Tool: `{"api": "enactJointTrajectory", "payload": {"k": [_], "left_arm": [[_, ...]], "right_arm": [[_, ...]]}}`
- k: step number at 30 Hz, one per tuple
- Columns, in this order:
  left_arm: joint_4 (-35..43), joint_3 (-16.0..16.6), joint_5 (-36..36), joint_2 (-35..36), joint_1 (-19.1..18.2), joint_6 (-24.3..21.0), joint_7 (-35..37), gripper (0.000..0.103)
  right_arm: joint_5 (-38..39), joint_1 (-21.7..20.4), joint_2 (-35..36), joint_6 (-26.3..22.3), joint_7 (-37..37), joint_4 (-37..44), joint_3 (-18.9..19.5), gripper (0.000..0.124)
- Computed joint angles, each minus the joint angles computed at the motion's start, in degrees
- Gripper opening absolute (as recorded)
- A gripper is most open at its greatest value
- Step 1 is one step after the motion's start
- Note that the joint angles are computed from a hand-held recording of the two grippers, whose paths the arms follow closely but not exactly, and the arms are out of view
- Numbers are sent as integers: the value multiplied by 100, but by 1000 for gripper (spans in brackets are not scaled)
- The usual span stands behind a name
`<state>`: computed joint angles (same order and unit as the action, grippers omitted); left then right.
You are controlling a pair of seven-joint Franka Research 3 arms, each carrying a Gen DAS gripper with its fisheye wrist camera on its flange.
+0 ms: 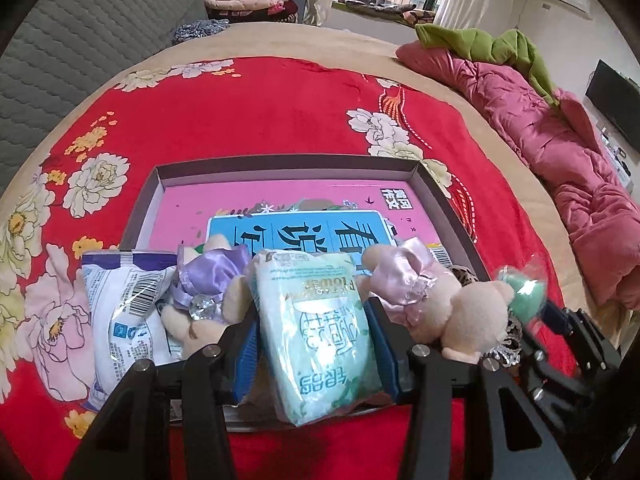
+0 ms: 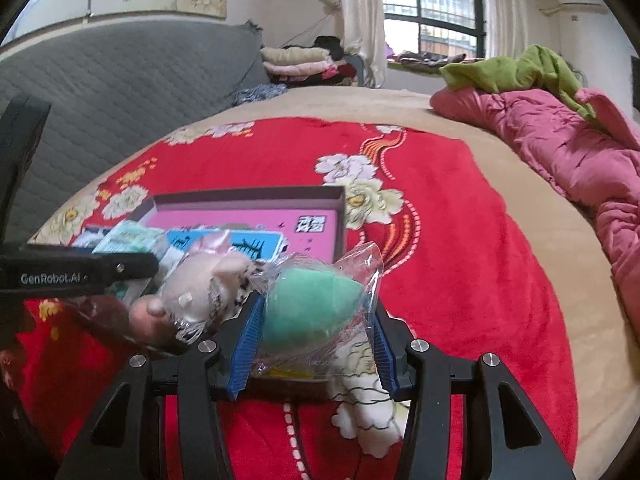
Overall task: Organize soft objects
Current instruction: 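Carry the tissue pack and the sponge over the box, then lower the tissue pack into the box with left tool while right tool lowers the sponge in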
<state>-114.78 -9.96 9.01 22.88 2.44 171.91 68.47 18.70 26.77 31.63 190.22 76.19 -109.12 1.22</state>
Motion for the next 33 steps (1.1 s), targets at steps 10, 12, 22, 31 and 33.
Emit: {"api": "enactJointTrajectory", "payload": {"k": [10, 12, 22, 31, 33], "left_arm": [[182, -151, -169, 169, 134, -185, 117, 50], [198, -226, -264, 194, 205, -190, 183, 50], [37, -330, -484, 107, 320, 101, 297, 56], [-409, -274, -425, -303, 313, 432, 168, 59], [-583, -217, -363, -475, 273, 473, 111, 59]], "right_arm": [[-93, -250, 113, 10, -81, 69, 298, 54], [-79, -278, 101, 7, -64, 61, 320, 57], [-46, -373, -71, 316, -32, -165, 392, 70], [13, -492, -559, 838, 50, -736, 558, 73], [20, -464, -693, 893, 61, -888, 569, 73]]}}
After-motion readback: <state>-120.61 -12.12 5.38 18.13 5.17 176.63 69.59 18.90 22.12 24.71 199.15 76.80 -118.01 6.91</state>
